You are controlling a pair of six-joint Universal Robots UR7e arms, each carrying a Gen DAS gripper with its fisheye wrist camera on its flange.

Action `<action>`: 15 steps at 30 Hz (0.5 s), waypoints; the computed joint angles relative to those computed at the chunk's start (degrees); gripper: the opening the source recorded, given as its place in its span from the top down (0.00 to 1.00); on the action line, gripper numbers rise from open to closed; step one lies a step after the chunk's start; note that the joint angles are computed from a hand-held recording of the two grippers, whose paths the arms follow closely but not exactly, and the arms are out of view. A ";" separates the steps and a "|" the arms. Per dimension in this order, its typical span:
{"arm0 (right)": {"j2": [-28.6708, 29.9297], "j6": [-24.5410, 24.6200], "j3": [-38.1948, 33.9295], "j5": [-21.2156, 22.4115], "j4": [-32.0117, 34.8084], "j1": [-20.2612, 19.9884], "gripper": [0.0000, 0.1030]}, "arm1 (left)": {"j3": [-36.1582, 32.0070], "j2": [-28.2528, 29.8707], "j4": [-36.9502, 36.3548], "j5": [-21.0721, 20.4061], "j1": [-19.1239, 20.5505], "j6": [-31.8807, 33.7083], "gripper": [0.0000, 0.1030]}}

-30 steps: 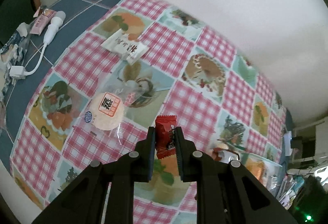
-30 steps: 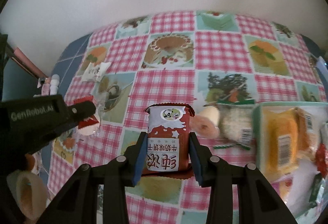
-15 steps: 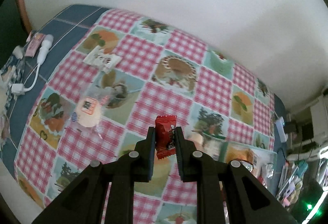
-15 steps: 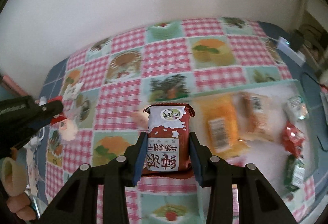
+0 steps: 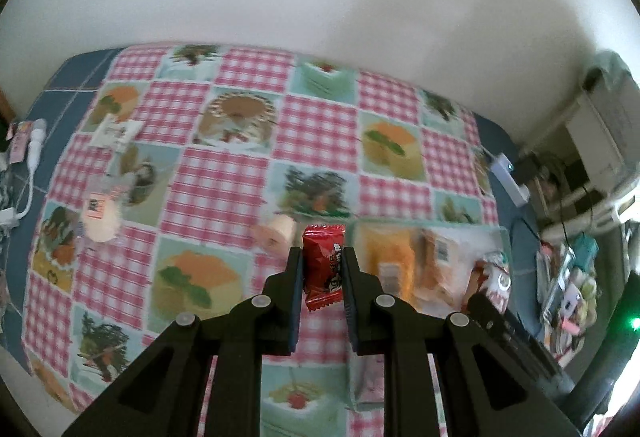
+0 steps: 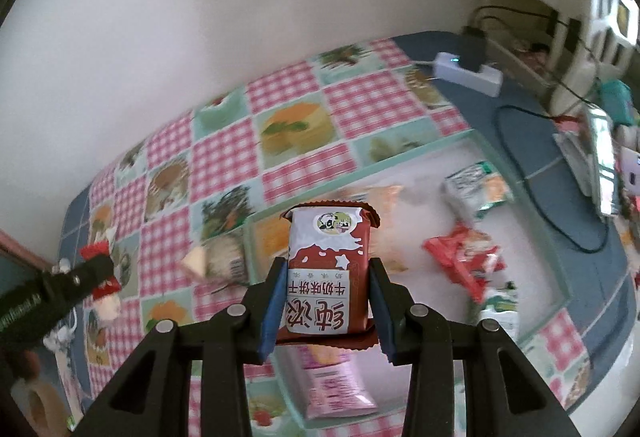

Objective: Organize snacks
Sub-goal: 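Carry the candy and biscuit box over the white tray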

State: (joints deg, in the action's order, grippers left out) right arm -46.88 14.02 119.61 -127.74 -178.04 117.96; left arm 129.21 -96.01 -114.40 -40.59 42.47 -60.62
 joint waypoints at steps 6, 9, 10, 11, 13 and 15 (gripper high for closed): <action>-4.36 2.16 3.20 -1.42 -1.29 -2.90 0.59 | 0.12 3.97 -2.40 -2.05 -1.88 1.36 0.82; -6.63 3.47 4.63 -0.91 -1.74 -4.83 0.59 | 0.04 6.37 -3.78 -3.43 -2.39 2.57 0.82; -7.26 3.83 5.01 -0.90 -1.87 -5.38 0.59 | -0.04 7.53 -4.32 -4.05 -2.56 3.14 0.82; -7.69 4.08 5.25 -0.91 -1.94 -5.79 0.59 | -0.14 8.58 -4.74 -4.52 -2.73 3.61 0.82; -8.80 4.45 5.93 -1.04 -2.36 -6.84 0.59 | -0.31 10.89 -5.46 -5.47 -3.19 4.69 0.82; -9.66 4.86 6.44 -1.97 -2.61 -7.90 0.59 | -0.56 13.49 -6.37 -6.55 -3.69 5.90 0.82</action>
State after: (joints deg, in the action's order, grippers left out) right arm -56.54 18.87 126.04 -129.71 -180.66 110.05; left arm 128.66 -82.52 -120.77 -47.14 38.78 -54.73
